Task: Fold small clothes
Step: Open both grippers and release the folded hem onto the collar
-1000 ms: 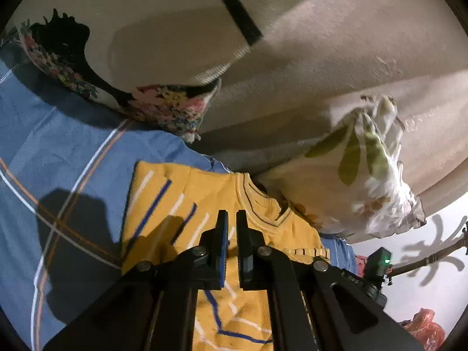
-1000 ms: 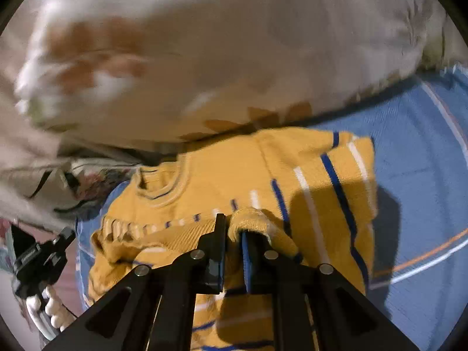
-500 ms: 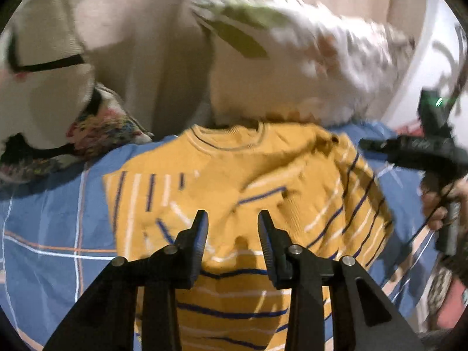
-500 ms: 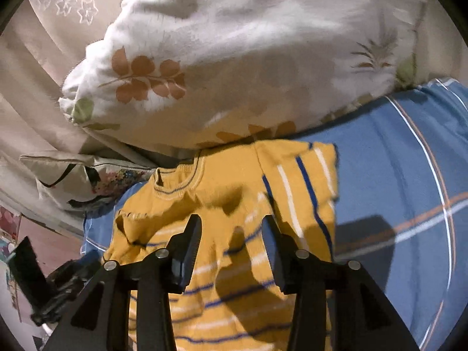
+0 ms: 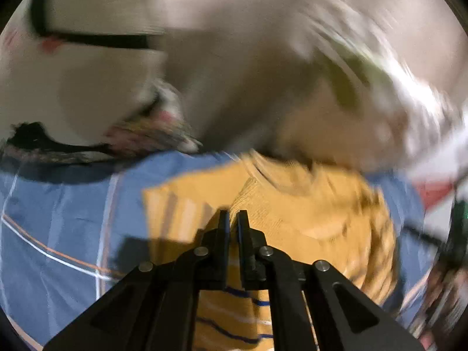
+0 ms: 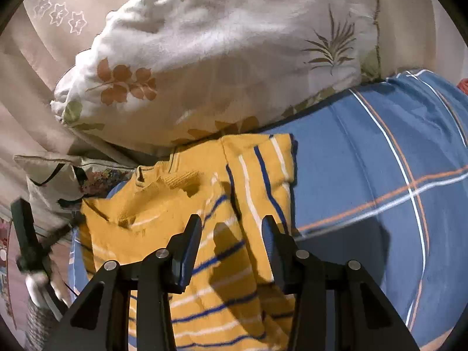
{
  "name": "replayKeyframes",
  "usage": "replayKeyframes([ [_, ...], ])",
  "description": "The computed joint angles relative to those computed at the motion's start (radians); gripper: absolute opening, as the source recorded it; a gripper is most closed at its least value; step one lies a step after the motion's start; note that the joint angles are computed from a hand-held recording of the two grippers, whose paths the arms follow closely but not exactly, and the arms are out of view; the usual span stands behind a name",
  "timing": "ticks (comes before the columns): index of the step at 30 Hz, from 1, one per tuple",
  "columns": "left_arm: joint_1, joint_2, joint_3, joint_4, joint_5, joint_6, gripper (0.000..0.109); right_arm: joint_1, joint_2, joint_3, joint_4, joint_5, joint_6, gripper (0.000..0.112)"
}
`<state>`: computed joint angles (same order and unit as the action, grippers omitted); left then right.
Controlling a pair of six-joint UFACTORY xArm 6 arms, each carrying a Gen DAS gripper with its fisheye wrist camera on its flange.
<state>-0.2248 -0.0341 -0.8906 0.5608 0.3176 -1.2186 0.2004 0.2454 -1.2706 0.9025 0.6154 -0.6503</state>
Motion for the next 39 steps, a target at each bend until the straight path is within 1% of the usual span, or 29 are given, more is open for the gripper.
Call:
replayKeyframes([
  [2,0.027,0.022,-0.025,-0.001,0.033,0.005,0.005,0.016,0.024,-0.030,-0.006,-0.012,-0.013,0.047],
  [3,0.037,0.040,-0.032,-0.033,0.033,0.030,0.005,0.025,0.033,-0.042,-0.011,-0.017,-0.022,0.048],
  [4,0.041,0.055,-0.035,-0.061,0.024,0.050,0.005,0.034,0.041,-0.053,-0.023,-0.021,-0.029,0.052],
  [6,0.041,0.080,-0.047,-0.062,0.030,0.054,0.005,0.064,0.057,-0.073,-0.065,-0.046,-0.053,0.062],
  [7,0.041,0.095,-0.055,-0.058,0.034,0.049,0.005,0.077,0.065,-0.079,-0.089,-0.064,-0.058,0.064],
  [8,0.039,0.105,-0.060,-0.065,0.033,0.046,0.005,0.097,0.082,-0.092,-0.125,-0.089,-0.063,0.065],
  [9,0.041,0.114,-0.058,-0.081,0.020,0.046,0.005,0.109,0.098,-0.105,-0.177,-0.100,-0.045,0.069],
  [11,0.048,0.132,-0.060,-0.104,0.003,0.045,0.005,0.141,0.150,-0.136,-0.359,-0.152,0.040,0.070],
  [12,0.054,0.131,-0.053,-0.110,-0.007,0.048,0.005,0.149,0.169,-0.147,-0.417,-0.167,0.073,0.070],
  [13,0.057,0.129,-0.052,-0.104,-0.010,0.047,0.005,0.154,0.187,-0.163,-0.451,-0.165,0.087,0.065],
  [14,0.058,0.124,-0.051,-0.093,-0.010,0.043,0.005,0.155,0.207,-0.189,-0.469,-0.137,0.085,0.048],
  [15,0.058,0.124,-0.058,-0.081,-0.008,0.040,0.005,0.154,0.217,-0.207,-0.473,-0.110,0.081,0.007],
  [16,0.059,0.121,-0.065,-0.068,-0.008,0.033,0.005,0.153,0.224,-0.222,-0.489,-0.093,0.095,0.005],
  [18,0.067,0.123,-0.076,-0.079,-0.014,0.048,0.005,0.150,0.218,-0.218,-0.472,-0.137,0.096,0.005],
  [19,0.069,0.143,-0.095,-0.087,-0.010,0.057,0.005,0.146,0.226,-0.232,-0.494,-0.147,0.136,0.005],
  [22,0.076,0.211,-0.149,-0.110,0.016,0.056,0.006,0.127,0.293,-0.323,-0.538,-0.111,0.262,0.005],
  [24,0.078,0.241,-0.162,-0.143,0.025,0.060,0.006,0.124,0.341,-0.378,-0.603,-0.073,0.339,0.005],
  [25,0.080,0.241,-0.150,-0.175,0.005,0.072,0.006,0.120,0.358,-0.396,-0.598,-0.057,0.349,0.008],
  [26,0.081,0.231,-0.125,-0.214,-0.034,0.090,0.006,0.113,0.359,-0.398,-0.552,-0.054,0.335,0.010],
  [28,0.080,0.190,-0.064,-0.296,-0.107,0.147,0.006,0.097,0.352,-0.405,-0.479,-0.016,0.309,0.023],
  [29,0.076,0.163,-0.039,-0.327,-0.120,0.174,0.008,0.084,0.332,-0.390,-0.426,-0.003,0.283,0.026],
  [31,0.069,0.109,0.011,-0.345,-0.149,0.182,0.010,0.068,0.280,-0.337,-0.357,-0.027,0.243,0.035],
  [32,0.066,0.083,0.033,-0.344,-0.160,0.175,0.015,0.058,0.245,-0.300,-0.306,-0.043,0.210,0.037],
  [33,0.067,0.044,0.066,-0.319,-0.171,0.146,0.022,0.044,0.204,-0.260,-0.243,-0.053,0.168,0.043],
  [34,0.071,-0.004,0.103,-0.253,-0.180,0.075,0.027,0.029,0.158,-0.213,-0.182,-0.060,0.126,0.050],
  [35,0.075,-0.039,0.129,-0.184,-0.181,0.000,0.034,0.017,0.119,-0.174,-0.148,-0.065,0.106,0.052],
  [37,0.080,-0.136,0.206,-0.037,-0.186,-0.171,0.035,-0.009,0.050,-0.097,-0.075,-0.063,0.060,0.057],
  [38,0.080,-0.177,0.241,-0.010,-0.188,-0.211,0.036,-0.028,0.005,-0.052,-0.022,-0.032,0.032,0.057],
  [39,0.073,-0.228,0.282,0.042,-0.184,-0.283,0.038,-0.037,-0.022,-0.016,0.016,-0.014,0.006,0.057],
])
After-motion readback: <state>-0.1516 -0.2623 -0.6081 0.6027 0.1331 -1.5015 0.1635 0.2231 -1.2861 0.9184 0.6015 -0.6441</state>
